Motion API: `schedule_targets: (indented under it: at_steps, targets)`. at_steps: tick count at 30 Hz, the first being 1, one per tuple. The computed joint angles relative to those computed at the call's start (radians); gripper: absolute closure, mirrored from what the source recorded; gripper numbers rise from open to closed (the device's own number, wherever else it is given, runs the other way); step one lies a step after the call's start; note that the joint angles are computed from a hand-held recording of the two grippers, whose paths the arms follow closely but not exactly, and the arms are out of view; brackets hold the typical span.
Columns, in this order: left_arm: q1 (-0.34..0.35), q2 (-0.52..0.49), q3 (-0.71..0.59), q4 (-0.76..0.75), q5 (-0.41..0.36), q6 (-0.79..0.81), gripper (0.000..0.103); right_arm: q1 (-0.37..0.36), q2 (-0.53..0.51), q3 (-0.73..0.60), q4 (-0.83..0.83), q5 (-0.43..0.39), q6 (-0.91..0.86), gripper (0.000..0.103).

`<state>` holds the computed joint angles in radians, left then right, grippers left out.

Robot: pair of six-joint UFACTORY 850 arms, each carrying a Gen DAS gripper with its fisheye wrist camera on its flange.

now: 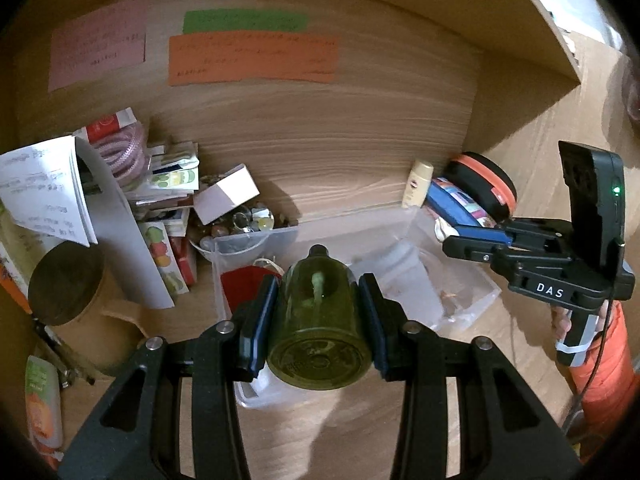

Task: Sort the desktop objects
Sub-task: 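Carry the seashell with the right gripper while the left carries the spray bottle over the clear box, then open both grippers to drop the seashell and spray bottle into the clear box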

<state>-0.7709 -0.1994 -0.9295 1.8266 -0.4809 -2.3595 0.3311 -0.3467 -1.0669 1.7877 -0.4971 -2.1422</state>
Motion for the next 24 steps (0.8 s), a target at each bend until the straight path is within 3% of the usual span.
schedule_targets:
  at_steps: [24]
  targets:
    - [0.097, -0.152, -0.136, 0.075, 0.117, -0.017, 0.062, 0.095, -0.174, -0.207, -0.176, 0.164, 0.257, 0.087]
